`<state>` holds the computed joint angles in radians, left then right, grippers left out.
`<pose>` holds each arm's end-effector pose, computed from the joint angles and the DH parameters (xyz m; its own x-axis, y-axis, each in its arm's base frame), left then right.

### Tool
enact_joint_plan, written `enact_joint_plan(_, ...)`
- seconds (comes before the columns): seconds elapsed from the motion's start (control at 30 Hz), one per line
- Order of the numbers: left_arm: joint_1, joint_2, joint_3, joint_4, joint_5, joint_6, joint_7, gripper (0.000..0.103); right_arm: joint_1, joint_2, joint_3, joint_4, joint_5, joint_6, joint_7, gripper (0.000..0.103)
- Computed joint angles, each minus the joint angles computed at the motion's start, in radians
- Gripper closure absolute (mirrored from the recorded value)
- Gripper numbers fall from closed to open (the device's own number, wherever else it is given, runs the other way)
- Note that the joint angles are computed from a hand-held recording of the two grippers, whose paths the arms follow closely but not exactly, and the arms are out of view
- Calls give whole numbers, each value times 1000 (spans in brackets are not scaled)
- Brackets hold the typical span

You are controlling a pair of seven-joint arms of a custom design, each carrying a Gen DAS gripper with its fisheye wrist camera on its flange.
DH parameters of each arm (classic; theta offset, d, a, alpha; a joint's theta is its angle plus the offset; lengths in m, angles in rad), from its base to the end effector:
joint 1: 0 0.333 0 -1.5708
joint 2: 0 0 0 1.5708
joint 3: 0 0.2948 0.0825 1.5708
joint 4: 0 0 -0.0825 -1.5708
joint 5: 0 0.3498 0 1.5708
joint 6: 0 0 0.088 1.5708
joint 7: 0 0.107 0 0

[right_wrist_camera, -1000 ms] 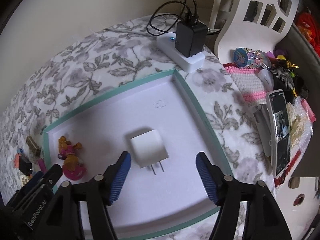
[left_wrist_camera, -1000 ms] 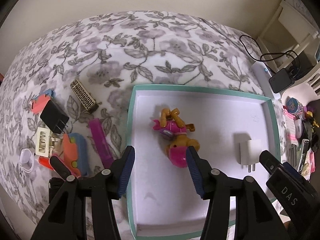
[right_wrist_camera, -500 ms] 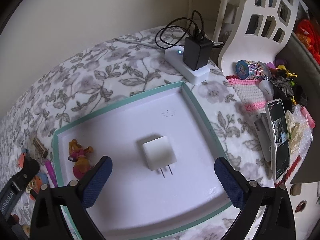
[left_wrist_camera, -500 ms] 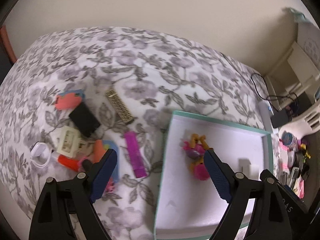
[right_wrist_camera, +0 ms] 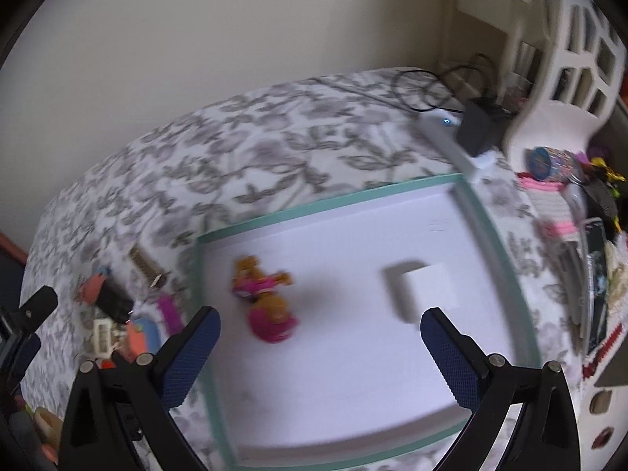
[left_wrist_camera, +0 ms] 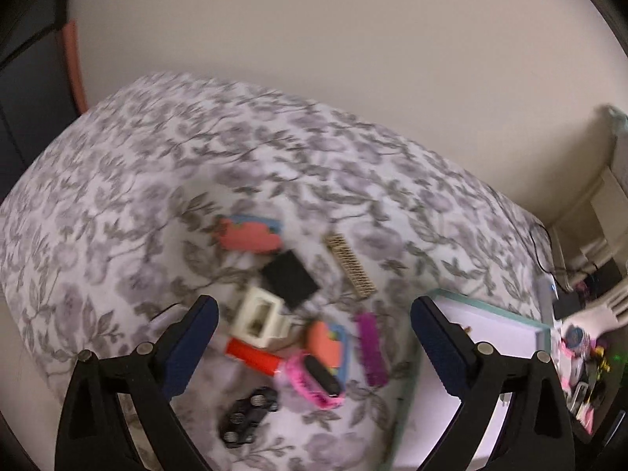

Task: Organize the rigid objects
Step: 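Move both tools back over the cluster of items, then grasp the black toy car with the right tool while the left tool grasps the white watch band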

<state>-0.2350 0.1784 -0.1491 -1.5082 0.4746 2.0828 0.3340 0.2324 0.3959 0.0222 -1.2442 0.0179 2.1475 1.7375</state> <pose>0.5801 -0.2008 0.5913 0.6012 -0.7786 0.1798 -0.6150 -0.5945 -0.5180 0.6523 0.1671 0.5806 0.1045 -0.9888 -0.1067 -0.8792 -0.0417 -0.4747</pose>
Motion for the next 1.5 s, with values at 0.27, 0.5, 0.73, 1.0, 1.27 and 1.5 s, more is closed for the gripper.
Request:
enact_joint_plan(0.27, 53, -84, 5, -115, -71, -111, -25, 4, 36, -3, 32, -33, 20, -5, -47, 0)
enact_joint_plan(0.5, 103, -176, 0, -226, -69, -109, -78, 4, 71, -7, 60, -61, 52, -11, -120, 0)
enact_joint_plan(0.73, 149, -243, 1, -319, -94, -53, -99, 4, 96, -2, 78, -74, 97, -33, -177, 0)
enact_joint_plan(1.0, 178, -254, 2, -351, -182, -46, -33, 4, 124, 38, 92, -38, 125, -100, -214, 0)
enact_joint_plan(1.27, 185, -207, 12, -338, -273, -82, 50, 4, 156, 67, 99, -19, 129, -163, -228, 0)
enact_joint_plan(1.5, 191, -195, 18, -346, -318, -73, 77, 4, 196, 91, 98, -16, 93, -171, -216, 0)
